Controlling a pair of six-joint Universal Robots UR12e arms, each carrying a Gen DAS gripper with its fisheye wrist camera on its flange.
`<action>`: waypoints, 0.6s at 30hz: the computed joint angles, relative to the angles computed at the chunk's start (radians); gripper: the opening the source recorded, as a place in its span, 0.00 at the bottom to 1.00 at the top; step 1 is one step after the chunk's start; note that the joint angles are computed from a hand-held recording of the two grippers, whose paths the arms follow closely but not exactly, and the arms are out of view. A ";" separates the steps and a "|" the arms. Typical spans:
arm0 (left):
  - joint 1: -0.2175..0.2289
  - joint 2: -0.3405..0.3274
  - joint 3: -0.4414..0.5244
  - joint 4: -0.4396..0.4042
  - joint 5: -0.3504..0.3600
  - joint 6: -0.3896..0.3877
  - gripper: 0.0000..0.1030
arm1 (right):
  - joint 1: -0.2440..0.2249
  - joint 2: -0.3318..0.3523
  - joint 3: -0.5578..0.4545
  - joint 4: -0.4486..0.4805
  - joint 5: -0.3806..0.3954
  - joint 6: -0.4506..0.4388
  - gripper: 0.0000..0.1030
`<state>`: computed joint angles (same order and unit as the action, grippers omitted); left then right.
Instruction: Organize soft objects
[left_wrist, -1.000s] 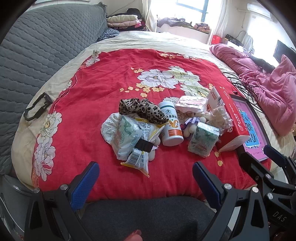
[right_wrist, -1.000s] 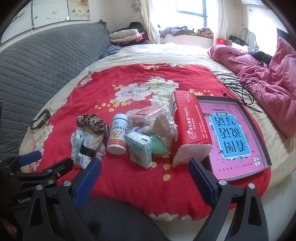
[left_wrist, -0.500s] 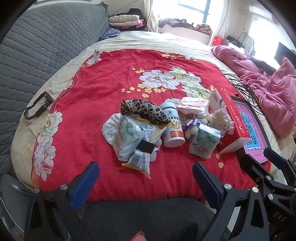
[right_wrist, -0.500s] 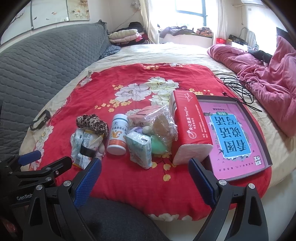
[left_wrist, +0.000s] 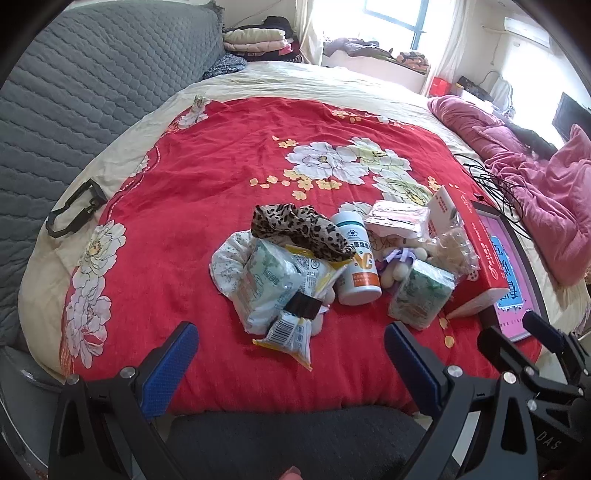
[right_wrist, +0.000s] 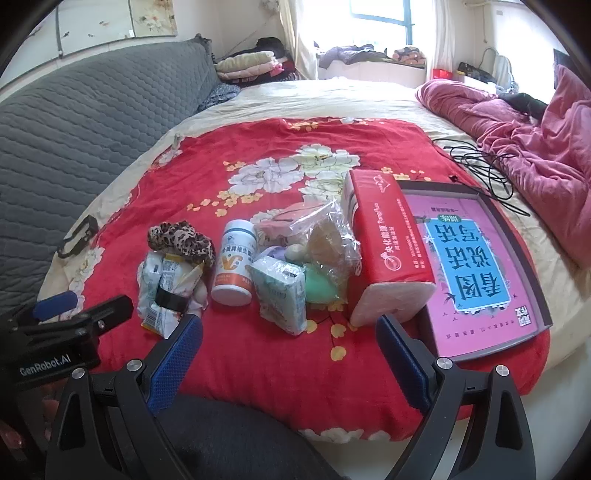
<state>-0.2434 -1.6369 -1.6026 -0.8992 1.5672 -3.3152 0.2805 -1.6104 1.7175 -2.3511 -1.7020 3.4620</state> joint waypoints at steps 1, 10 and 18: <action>0.001 -0.003 0.002 0.001 0.002 0.000 0.98 | -0.001 0.003 0.000 0.000 0.004 0.001 0.93; 0.023 -0.038 0.029 -0.017 -0.033 0.010 0.98 | -0.005 0.031 -0.009 0.012 0.030 0.015 0.93; 0.057 -0.094 0.082 -0.023 -0.106 0.011 0.98 | -0.008 0.055 -0.023 0.022 0.038 0.017 0.93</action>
<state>-0.1865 -1.7308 -1.5207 -0.9217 1.4616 -3.3038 0.2730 -1.5551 1.6945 -2.3288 -1.6638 3.4793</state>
